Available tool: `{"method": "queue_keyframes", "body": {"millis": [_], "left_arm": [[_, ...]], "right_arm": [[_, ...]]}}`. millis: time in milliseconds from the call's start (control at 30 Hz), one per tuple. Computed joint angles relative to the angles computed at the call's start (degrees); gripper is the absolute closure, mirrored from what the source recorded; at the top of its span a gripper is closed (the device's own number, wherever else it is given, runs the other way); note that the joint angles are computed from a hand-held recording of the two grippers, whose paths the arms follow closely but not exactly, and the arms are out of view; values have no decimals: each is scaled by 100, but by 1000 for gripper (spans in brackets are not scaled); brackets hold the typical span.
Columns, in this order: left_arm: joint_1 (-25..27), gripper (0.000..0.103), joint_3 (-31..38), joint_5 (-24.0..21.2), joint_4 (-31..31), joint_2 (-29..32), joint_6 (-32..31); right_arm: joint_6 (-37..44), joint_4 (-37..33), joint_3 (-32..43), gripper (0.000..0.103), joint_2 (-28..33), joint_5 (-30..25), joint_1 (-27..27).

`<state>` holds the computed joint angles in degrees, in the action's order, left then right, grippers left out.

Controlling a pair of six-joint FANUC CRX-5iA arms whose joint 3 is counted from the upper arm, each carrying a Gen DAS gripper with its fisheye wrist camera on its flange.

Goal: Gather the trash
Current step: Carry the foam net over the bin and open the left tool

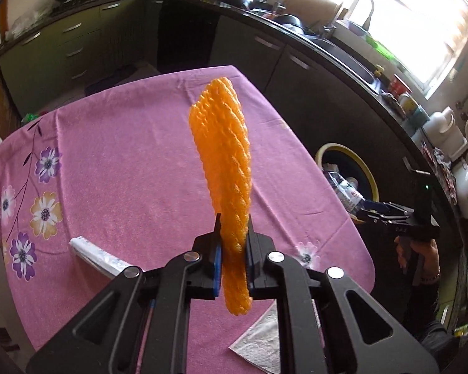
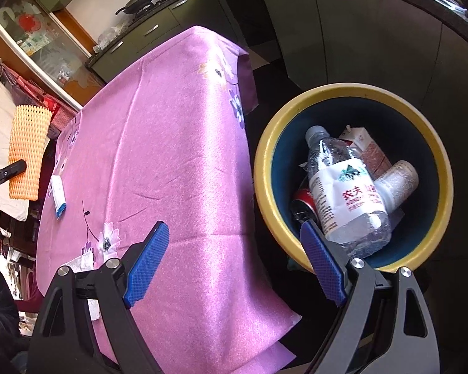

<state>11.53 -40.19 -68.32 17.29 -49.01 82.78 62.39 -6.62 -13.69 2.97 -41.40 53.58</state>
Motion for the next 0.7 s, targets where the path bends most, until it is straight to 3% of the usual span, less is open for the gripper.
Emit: {"method": "queue_keyframes", "body": {"millis": [167,300,500,700], "left_arm": [[-1919,92,641,796,-439,1185,648],[-2948,92,1227,1431,-520,2392,826],[-3620,92,2168,2045,-229,4215,473],[-3951,90,3267,1817,-315,5748,498]], "right_arm": [[-1182,1070,-794,16,-673,346,65],[-1861,1627,-1333,15,-1161,448,-15],[-2064,1624,-1716,15,-1573,391,-313],[-2126,1479,-1966,15,-1826,371,-527]]}}
